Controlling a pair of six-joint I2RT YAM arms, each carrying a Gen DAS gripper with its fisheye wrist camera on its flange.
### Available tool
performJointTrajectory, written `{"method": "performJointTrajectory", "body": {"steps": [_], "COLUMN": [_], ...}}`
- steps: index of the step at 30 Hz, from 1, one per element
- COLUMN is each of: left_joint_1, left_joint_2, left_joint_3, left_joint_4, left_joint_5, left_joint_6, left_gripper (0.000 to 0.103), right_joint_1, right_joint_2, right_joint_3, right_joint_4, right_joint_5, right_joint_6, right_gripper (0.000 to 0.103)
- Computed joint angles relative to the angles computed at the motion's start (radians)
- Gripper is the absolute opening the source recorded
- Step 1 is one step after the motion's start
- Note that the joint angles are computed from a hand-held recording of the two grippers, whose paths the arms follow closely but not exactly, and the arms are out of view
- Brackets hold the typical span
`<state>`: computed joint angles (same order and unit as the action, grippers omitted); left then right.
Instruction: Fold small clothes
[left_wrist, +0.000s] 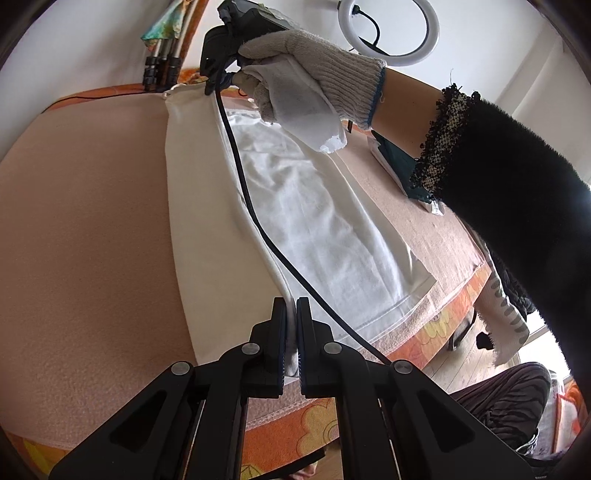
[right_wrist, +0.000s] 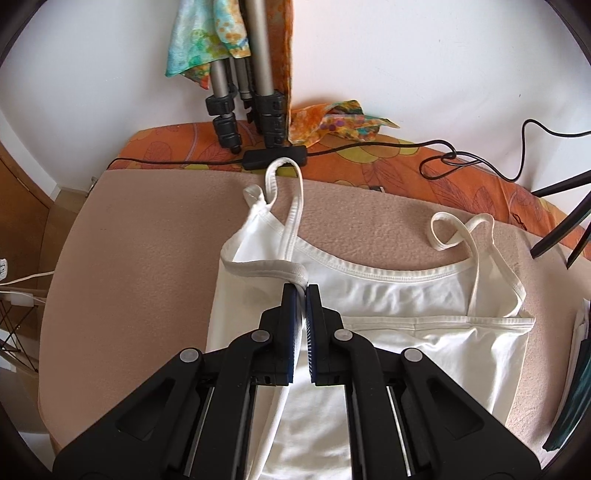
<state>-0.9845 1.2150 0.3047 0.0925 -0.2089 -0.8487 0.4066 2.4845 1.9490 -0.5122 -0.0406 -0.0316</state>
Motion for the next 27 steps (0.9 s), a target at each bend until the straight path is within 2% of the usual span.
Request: {"method": "performJointTrajectory", "body": {"steps": [7, 13, 15, 16, 17, 18, 19, 20, 22, 25, 27], "left_joint_1": [0.013, 0.015, 0.016, 0.013, 0.013, 0.013, 0.009, 0.0, -0.031, -0.075, -0.103], "left_joint_2": [0.135, 0.18, 0.177, 0.186, 0.191, 0.201, 0.201, 0.199, 0.194, 0.16, 0.136], "left_joint_3": [0.04, 0.057, 0.061, 0.069, 0.072, 0.073, 0.069, 0.067, 0.077, 0.08, 0.081], "left_joint_4": [0.061, 0.069, 0.064, 0.058, 0.064, 0.078, 0.092, 0.095, 0.075, 0.039, 0.019], "left_joint_5": [0.041, 0.069, 0.085, 0.091, 0.111, 0.134, 0.151, 0.151, 0.127, 0.072, 0.025], "left_joint_6": [0.015, 0.022, 0.026, 0.027, 0.029, 0.03, 0.03, 0.029, 0.035, 0.039, 0.038], "left_gripper": [0.004, 0.004, 0.004, 0.008, 0.011, 0.019, 0.022, 0.023, 0.032, 0.034, 0.034], "right_joint_1": [-0.039, -0.053, -0.058, -0.059, -0.061, -0.065, -0.069, -0.075, -0.089, -0.124, -0.15], "right_joint_2": [0.088, 0.152, 0.148, 0.141, 0.129, 0.114, 0.096, 0.071, 0.017, -0.082, -0.152], "right_joint_3": [0.092, 0.17, 0.171, 0.165, 0.152, 0.134, 0.112, 0.082, 0.013, -0.108, -0.196], "right_joint_4": [-0.04, -0.078, -0.079, -0.075, -0.067, -0.056, -0.043, -0.027, 0.015, 0.079, 0.123], "right_joint_5": [-0.032, -0.033, -0.017, -0.001, 0.007, 0.007, 0.006, 0.002, -0.014, -0.073, -0.116], "right_joint_6": [0.008, 0.022, 0.029, 0.034, 0.036, 0.037, 0.037, 0.033, 0.029, 0.039, 0.03], "right_gripper": [0.006, 0.006, 0.011, 0.016, 0.023, 0.025, 0.03, 0.031, 0.035, 0.045, 0.048]}}
